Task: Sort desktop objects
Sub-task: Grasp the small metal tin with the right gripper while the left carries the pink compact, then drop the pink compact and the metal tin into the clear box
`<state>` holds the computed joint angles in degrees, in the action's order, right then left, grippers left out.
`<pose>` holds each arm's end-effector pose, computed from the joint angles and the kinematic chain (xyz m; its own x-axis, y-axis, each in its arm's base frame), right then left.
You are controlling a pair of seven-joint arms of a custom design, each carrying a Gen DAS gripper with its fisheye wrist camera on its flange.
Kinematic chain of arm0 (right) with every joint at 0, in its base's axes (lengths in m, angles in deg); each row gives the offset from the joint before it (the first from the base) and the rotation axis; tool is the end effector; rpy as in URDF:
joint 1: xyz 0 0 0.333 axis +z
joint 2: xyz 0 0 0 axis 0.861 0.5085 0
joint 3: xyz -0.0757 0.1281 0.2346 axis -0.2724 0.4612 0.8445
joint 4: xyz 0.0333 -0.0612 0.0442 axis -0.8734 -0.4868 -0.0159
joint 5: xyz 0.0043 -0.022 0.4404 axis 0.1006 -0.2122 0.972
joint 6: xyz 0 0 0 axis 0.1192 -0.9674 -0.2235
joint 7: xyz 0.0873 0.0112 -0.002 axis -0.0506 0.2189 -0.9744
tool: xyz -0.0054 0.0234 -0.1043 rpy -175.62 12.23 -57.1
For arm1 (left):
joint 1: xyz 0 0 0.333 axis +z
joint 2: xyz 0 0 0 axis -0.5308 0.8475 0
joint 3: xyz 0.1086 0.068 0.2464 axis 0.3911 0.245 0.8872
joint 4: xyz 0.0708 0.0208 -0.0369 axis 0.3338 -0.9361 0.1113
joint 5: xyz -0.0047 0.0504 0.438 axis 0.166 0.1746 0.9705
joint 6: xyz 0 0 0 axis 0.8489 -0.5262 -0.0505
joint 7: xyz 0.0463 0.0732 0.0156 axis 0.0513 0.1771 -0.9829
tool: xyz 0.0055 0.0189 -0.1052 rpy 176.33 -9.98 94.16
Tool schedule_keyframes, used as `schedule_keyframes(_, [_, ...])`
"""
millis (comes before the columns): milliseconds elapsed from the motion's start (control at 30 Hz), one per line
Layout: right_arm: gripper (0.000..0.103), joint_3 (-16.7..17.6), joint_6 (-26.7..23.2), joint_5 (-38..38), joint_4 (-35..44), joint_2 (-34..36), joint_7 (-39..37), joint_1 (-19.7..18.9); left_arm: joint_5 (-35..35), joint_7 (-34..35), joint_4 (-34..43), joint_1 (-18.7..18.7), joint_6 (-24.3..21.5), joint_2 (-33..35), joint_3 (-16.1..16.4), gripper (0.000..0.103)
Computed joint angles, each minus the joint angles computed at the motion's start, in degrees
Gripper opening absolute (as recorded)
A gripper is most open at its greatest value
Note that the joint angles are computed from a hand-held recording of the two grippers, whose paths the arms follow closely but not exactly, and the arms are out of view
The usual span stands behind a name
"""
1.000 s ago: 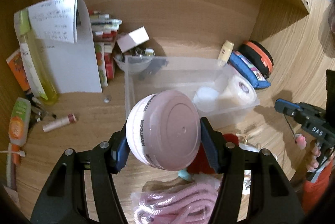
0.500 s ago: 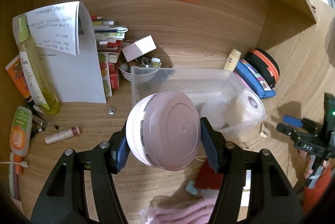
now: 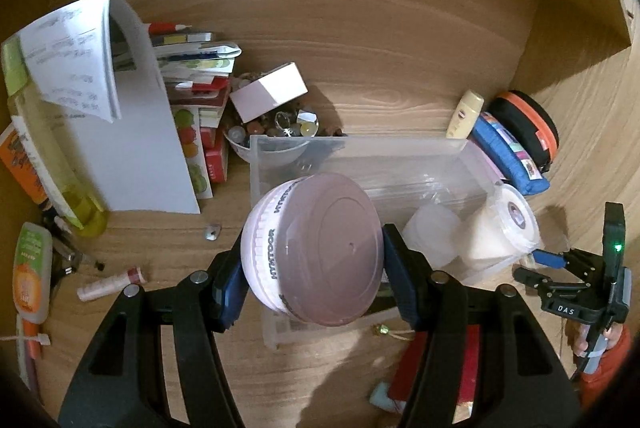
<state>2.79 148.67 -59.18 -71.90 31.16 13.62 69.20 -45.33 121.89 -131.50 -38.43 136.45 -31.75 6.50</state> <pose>0.6236 0.1154 0.4548 0.2808 -0.9595 -0.0243 -0.7856 -0.2153 -0.5800 0.6136 -0.1478 0.5158 -0.1524 -0.9793 0.1329 -0.6883 0.0087 -0.7254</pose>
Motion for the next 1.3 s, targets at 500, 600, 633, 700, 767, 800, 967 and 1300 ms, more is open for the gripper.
schedule_keyframes(500, [0.022,-1.2,6.0,17.8,-3.8,-7.8,-11.7,2.4,4.2,-1.9,5.0,0.9,-1.9,5.0,-1.3,0.061])
schedule_keyframes(600, [0.022,-1.6,5.7,23.8,-2.2,-8.3,-17.3,4.5,2.6,-0.4,5.2,1.0,-1.9,5.5,-1.5,0.061])
schedule_keyframes(633, [0.022,-1.5,5.6,24.9,-1.6,-8.1,-18.7,4.9,3.0,-0.7,5.1,1.1,-1.7,5.4,-1.5,0.061])
schedule_keyframes(700, [0.022,-0.8,5.3,25.7,0.6,-6.8,-20.1,5.5,2.2,0.2,4.9,1.1,-1.4,5.4,-1.7,0.061])
schedule_keyframes(767, [0.022,-0.1,4.9,26.0,2.5,-5.5,-21.0,5.9,1.6,1.1,4.8,1.1,-1.1,5.3,-1.7,0.061])
schedule_keyframes(800, [0.022,0.2,4.4,26.0,3.7,-4.5,-21.6,6.1,1.5,1.4,4.6,1.1,-0.8,5.2,-1.7,0.061])
schedule_keyframes(967, [0.022,1.9,2.5,22.4,8.6,0.0,-20.1,6.3,2.4,2.1,4.0,1.0,0.1,5.2,-1.7,0.061])
schedule_keyframes(1300, [0.022,3.7,-2.0,11.4,19.5,10.0,-13.4,7.3,1.0,4.9,3.7,1.0,0.2,5.0,-1.8,0.062])
